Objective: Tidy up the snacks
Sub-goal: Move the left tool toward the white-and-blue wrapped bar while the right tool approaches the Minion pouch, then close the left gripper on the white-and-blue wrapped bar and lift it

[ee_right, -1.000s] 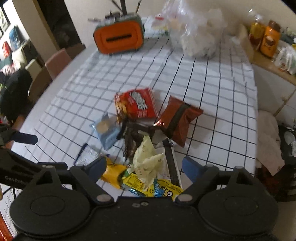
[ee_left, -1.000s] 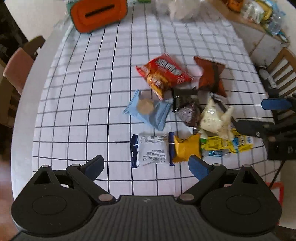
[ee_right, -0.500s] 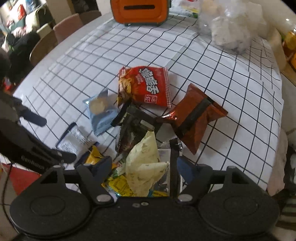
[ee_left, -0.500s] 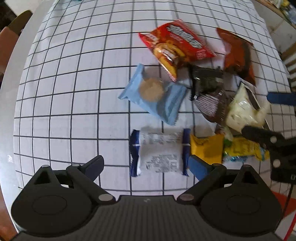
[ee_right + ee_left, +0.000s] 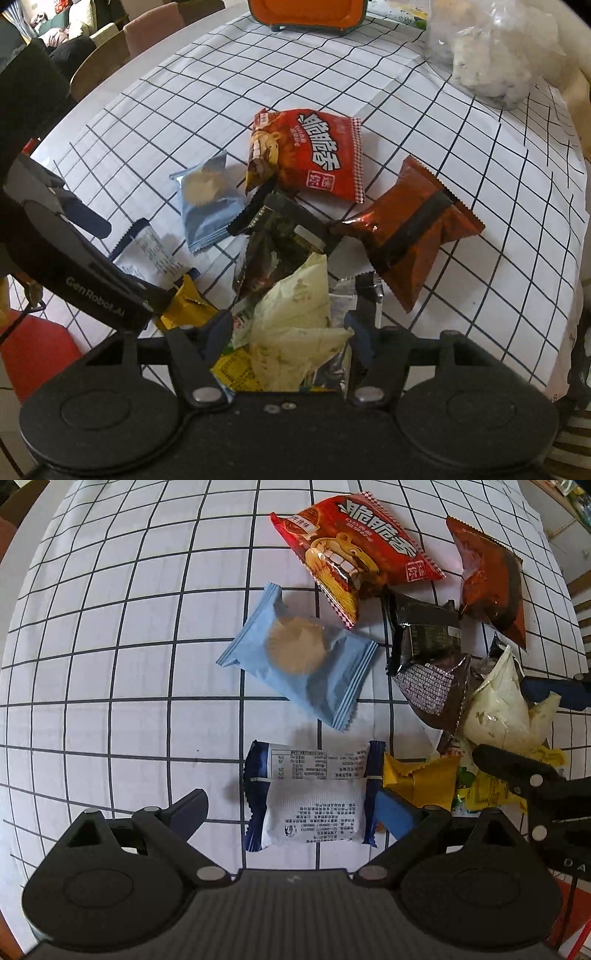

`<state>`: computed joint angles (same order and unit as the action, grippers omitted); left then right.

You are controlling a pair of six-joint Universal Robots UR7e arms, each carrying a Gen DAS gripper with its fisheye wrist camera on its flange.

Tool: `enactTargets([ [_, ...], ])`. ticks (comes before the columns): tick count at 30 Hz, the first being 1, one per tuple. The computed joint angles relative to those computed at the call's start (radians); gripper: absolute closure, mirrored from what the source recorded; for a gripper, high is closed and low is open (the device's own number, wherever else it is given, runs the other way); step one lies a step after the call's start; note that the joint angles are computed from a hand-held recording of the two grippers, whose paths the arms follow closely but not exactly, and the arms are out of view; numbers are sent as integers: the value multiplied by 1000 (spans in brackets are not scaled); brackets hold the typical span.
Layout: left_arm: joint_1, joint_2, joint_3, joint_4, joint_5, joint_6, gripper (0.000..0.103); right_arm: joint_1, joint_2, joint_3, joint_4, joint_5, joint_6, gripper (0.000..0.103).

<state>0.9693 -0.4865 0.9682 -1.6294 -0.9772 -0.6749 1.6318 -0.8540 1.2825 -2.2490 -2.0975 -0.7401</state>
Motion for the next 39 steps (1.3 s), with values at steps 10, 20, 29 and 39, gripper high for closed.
enactTargets([
  [10, 6, -32, 101, -148, -6, 55, 34, -8, -8, 18, -26, 19, -5, 58],
  [20, -1, -49, 133, -198, -5, 40, 49, -6, -34, 46, -51, 34, 6, 62],
  [29, -12, -116, 186, -195, 7, -17, 55, 0, -87, 83, -74, 66, 33, 63],
  [39, -24, -167, 211, -217, 2, -10, 67, 18, -177, 157, -87, 97, 56, 63],
])
